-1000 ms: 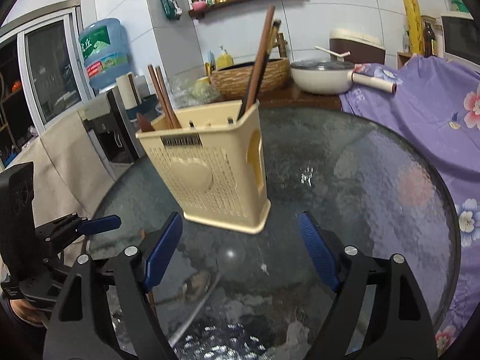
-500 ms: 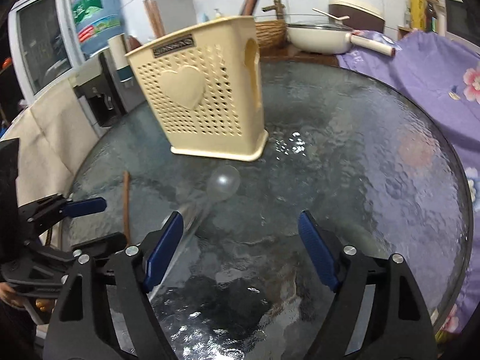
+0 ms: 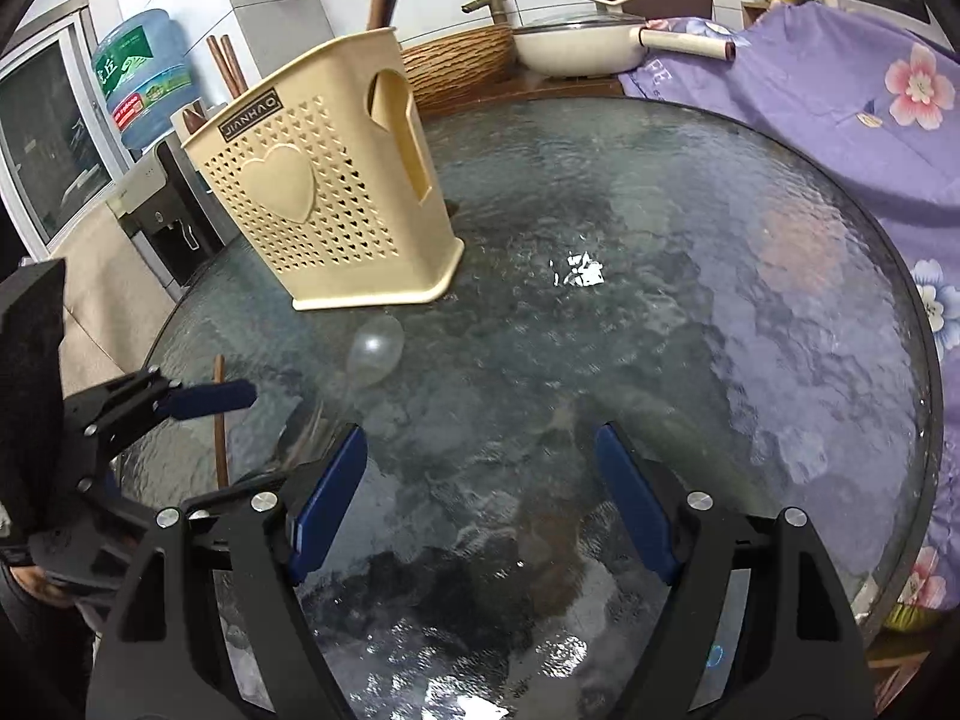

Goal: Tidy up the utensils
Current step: 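Grasp a metal spoon by its handle with the left tool and lift it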

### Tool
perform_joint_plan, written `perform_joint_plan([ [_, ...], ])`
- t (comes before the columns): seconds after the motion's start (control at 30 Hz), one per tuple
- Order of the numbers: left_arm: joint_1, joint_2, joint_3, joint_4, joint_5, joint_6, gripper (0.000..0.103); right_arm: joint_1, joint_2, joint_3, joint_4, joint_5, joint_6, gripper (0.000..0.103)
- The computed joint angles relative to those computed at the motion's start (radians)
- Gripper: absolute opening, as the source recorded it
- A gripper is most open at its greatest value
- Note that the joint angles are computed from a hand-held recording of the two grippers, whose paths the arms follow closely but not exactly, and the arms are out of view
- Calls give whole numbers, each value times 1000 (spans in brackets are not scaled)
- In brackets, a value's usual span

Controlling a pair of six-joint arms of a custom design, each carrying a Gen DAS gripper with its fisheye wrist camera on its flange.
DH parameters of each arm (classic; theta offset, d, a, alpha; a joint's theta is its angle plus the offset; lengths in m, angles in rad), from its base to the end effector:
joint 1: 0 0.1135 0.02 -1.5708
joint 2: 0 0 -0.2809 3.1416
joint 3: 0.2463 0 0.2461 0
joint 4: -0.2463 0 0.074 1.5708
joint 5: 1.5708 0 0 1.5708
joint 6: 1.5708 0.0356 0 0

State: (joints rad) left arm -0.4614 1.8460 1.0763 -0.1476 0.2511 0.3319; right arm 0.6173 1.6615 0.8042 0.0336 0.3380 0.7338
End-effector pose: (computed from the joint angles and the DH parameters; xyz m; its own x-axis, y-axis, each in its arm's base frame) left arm 0.3322 -0.1751 0.1747 -0.4875 0.5949 -0.6391 0.7672 0.6412 0.0116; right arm 0.2679 0.1757 0.1731 -0.6869 0.2872 -0.6676 0.1316 0.9526 0.2744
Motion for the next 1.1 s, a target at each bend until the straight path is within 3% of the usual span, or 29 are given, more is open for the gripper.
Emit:
perform_joint_plan([
  [0.13, -3, 43, 45, -32, 7, 31, 70, -5, 3, -10, 11, -11, 1, 78],
  [0.53, 6, 82, 104, -70, 50, 39, 36, -14, 29, -1, 21, -26, 2, 78],
  [0.83, 37, 47, 62, -46, 90, -4, 35, -10, 36, 14, 8, -24, 6, 78],
  [1.1, 130, -49, 17, -16, 89, -143, 35, 12, 85, 133, -78, 3, -6, 78],
])
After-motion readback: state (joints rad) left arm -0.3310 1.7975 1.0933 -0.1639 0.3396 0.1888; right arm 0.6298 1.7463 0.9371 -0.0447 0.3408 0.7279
